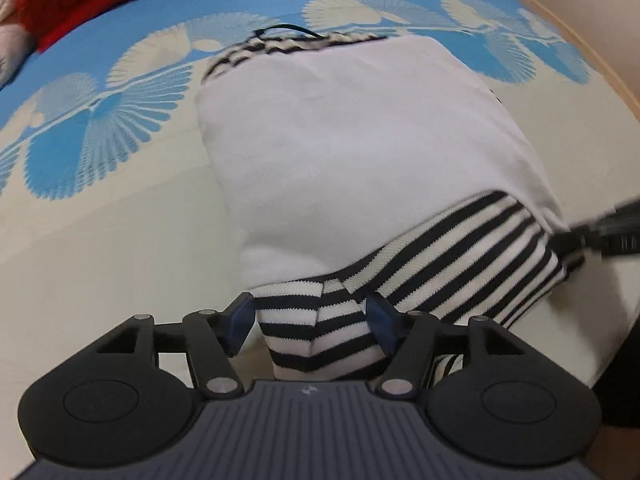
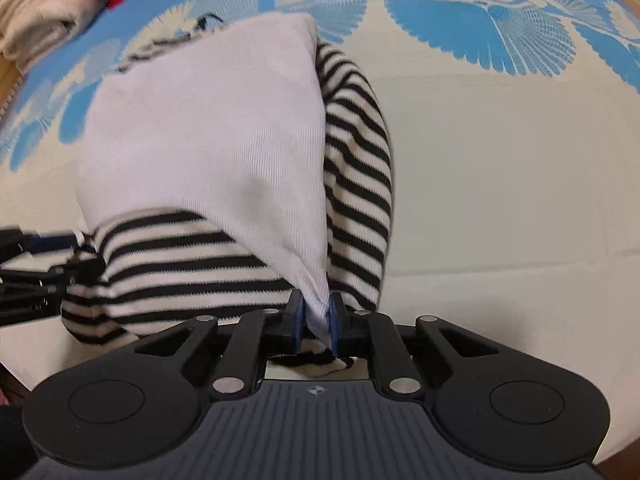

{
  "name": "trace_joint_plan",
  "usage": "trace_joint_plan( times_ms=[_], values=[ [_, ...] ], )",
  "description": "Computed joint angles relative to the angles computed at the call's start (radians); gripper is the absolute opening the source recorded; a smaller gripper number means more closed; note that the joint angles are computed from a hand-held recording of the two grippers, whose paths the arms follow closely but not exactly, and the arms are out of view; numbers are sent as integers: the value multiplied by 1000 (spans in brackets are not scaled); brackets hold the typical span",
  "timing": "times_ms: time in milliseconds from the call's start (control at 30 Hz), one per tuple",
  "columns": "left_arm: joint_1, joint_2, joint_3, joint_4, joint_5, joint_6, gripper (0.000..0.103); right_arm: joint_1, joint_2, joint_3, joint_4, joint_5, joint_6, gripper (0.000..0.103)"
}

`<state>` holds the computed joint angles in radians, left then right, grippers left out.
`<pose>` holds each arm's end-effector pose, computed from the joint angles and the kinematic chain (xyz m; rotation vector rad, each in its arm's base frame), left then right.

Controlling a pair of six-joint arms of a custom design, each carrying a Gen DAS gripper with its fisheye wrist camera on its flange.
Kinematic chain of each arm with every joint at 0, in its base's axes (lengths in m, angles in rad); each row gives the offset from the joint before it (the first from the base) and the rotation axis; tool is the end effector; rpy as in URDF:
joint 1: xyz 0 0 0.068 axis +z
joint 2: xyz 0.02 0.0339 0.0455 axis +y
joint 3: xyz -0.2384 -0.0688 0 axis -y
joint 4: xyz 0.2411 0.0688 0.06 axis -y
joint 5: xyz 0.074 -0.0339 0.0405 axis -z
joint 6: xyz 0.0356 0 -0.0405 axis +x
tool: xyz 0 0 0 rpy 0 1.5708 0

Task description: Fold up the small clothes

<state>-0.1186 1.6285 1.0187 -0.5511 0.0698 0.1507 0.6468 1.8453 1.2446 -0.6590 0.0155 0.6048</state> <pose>0.3069 -0.0391 0.1622 0.3860 2.7021 -0.0862 0.2804 0.2111 0.1519 -0.0568 2.8697 0.2456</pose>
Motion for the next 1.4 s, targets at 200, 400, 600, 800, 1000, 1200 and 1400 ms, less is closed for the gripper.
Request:
trace_joint_plan(
  times_ms=[200,400,600,800,1000,1200,1400],
  values=[
    [-73,-107,130,-172,-133,-192,69,78,-9,-8,-30,97,-65,13],
    [-214,-504,24,-233,-260,-335,92,147,-188,-119,-3,269,-39,23],
    [-555,-884,-140,-340,-490,-572,103,387,-610,-367,138,621,49,61],
    [-1011,-994,-272,-460,-892,-937,103,671,-767,-432,11,853,281,80],
    [-887,-1065,-389,-435,-743,-991,102,791,-683,-388,-139,913,513,91],
    [-731,-1089,-422,-402,-684,-980,102,797,-632,-360,-163,883,537,91],
    [-739,-1043,-413,-411,-678,-998,102,795,-601,-345,-140,877,489,92]
  ],
)
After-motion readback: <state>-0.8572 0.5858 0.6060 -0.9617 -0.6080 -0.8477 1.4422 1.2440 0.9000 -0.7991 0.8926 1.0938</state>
